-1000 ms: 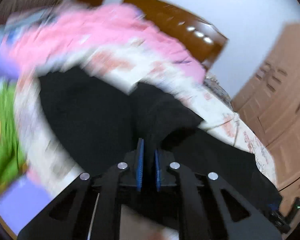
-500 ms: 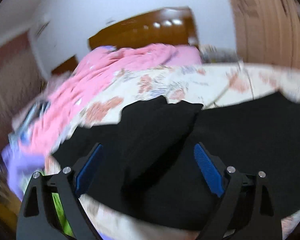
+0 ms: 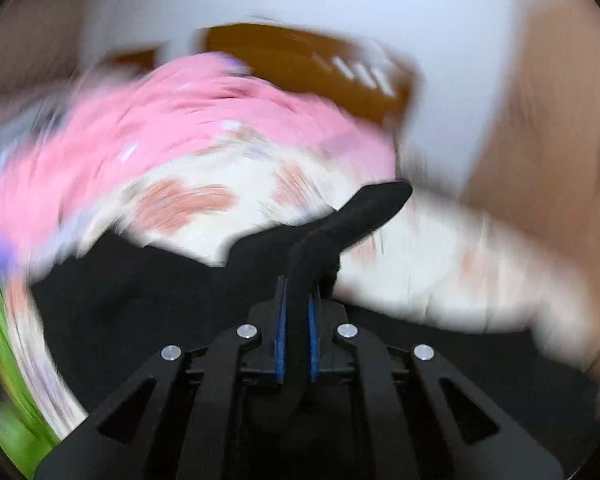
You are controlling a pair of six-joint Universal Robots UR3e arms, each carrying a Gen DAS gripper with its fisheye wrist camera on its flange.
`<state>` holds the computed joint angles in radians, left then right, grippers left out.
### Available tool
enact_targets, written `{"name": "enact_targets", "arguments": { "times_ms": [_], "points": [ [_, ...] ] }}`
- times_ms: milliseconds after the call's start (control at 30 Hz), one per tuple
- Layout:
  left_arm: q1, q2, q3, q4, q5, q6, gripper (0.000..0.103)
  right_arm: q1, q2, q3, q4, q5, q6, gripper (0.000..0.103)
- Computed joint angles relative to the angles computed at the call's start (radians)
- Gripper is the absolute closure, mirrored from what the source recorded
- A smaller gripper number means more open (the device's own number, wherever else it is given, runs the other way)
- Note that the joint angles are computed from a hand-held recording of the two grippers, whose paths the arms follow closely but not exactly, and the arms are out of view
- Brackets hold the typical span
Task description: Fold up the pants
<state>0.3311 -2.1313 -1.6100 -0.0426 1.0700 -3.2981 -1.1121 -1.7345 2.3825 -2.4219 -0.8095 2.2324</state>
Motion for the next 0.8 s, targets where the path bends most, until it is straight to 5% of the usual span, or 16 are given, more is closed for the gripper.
{"name": "enact_targets", "arguments": {
  "times_ms": [100,233,300,533,600,633,800],
  "points": [
    [0.266,-0.059,-0.101,0.117,-0.302,-0.276,0.094,-0.001,-0.004,0.006,-0.005,0.000,-0.001,0.015],
    [0.385,-0.141,-0.049,-0.155,-0.378,-0.159,0.086,-0.002,0.000,0.008,-0.011,-0.001,-0.002,0.015],
    [0.419,-0.156,-0.084,-0.114,-0.447,-0.133,0.086,0.001,0.001,0.007,-0.017,-0.005,0.002,0.015],
    [0.398,-0.200,-0.054,0.017,-0.477,-0.199,0.077,0.020,0.006,0.015,-0.062,-0.027,0.021,0.014],
    [0.369,-0.207,-0.016,-0.031,-0.432,-0.185,0.084,0.020,0.007,0.014,-0.061,-0.027,0.020,0.014],
    [0.367,-0.208,-0.010,-0.043,-0.419,-0.177,0.096,0.020,0.001,0.016,-0.058,-0.026,0.021,0.014],
    [0.388,-0.052,-0.224,0.135,-0.384,-0.120,0.096,0.018,-0.008,0.019,-0.046,-0.022,0.019,0.014]
  ]
}}
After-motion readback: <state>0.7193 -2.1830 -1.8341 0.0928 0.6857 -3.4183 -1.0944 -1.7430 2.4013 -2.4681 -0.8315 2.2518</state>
